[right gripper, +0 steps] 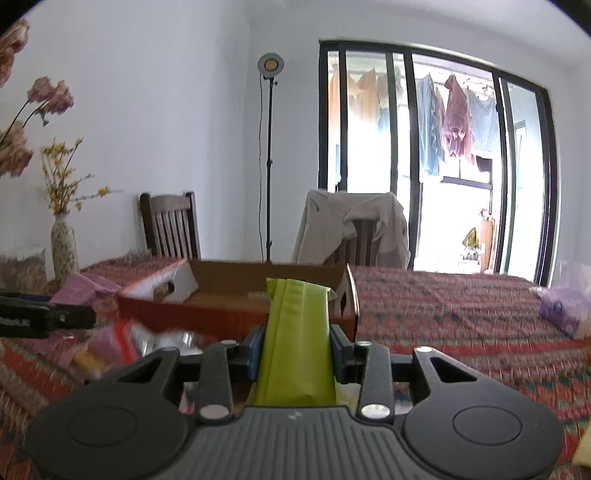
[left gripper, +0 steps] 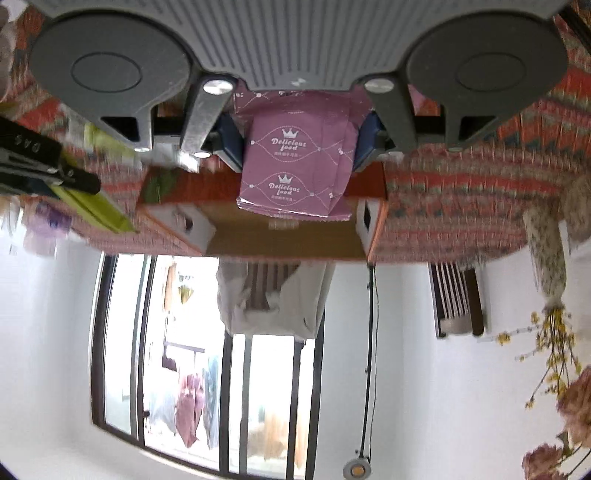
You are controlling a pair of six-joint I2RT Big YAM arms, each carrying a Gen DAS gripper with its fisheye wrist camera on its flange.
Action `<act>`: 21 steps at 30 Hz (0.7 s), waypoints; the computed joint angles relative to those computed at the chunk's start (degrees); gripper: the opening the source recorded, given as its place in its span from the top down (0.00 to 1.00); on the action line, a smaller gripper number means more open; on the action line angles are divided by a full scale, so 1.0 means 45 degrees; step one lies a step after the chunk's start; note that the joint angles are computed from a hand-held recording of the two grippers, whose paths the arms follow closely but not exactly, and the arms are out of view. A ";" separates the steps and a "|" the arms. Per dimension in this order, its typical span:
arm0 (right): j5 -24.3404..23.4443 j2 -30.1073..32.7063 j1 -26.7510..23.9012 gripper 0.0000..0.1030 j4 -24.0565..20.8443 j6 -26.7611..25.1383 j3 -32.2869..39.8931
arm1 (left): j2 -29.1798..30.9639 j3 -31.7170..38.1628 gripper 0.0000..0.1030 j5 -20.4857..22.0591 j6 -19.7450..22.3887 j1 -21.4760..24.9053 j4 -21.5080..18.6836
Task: Organize snacks
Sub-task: 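Carry both packets into the cardboard box and open both tools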
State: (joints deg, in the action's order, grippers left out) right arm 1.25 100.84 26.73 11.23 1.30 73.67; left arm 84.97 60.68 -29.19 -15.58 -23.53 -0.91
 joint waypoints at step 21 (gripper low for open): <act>0.0277 0.6315 -0.0070 0.66 -0.5831 0.0653 1.1590 | 0.4371 0.6693 0.39 0.0235 -0.1095 0.1738 -0.2341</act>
